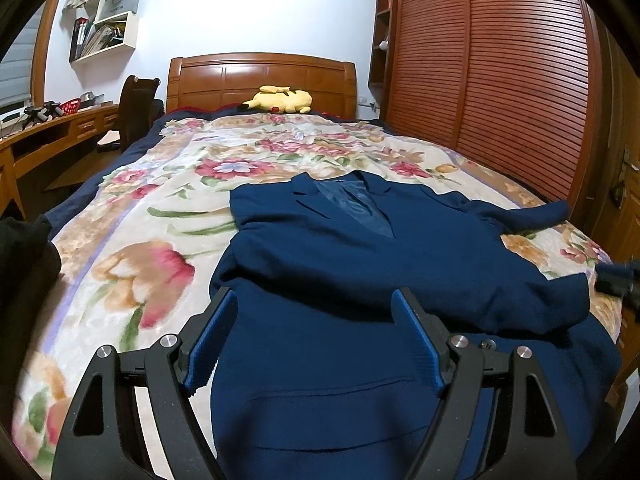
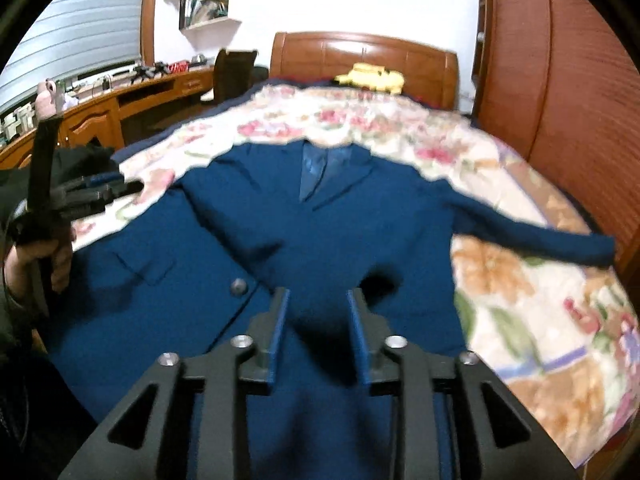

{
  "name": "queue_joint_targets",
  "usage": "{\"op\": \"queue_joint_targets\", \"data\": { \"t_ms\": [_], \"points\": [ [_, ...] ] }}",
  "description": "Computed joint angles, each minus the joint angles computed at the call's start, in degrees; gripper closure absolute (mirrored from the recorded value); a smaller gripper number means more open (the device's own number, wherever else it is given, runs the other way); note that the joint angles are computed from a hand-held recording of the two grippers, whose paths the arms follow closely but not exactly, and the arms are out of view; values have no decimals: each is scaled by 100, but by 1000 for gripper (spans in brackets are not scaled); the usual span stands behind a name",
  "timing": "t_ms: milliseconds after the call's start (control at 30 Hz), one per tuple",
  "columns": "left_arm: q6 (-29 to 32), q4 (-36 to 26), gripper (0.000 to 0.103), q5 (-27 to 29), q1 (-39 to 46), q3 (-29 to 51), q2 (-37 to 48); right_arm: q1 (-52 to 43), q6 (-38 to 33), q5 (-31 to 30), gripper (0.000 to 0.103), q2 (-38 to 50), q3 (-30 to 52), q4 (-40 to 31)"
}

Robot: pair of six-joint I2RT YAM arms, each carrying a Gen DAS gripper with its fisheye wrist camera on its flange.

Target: Fold large clothes

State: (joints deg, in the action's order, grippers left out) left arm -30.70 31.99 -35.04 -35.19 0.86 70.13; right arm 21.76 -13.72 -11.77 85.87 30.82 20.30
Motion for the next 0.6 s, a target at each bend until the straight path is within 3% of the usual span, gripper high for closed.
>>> {"op": "queue_joint_targets", "data": {
  "t_ms": [100, 333, 400, 467, 600],
  "points": [
    [38, -9, 23, 19, 25, 4, -22, -144, 46, 90, 52, 162, 292, -13],
    [62, -128, 23, 2, 6, -24, -156, -30, 48, 376, 51, 1251, 1324, -466],
    [67, -221, 23, -38, -35, -36, -224, -52, 38, 220, 52, 1551, 1567, -636],
    [53, -295, 23, -99, -105, -37, -252, -27, 13, 1, 78, 1549, 1599, -812],
    [21, -322, 23, -131, -139, -27, -222, -36, -298, -422, 94, 1407, 1368, -854]
  ]
}}
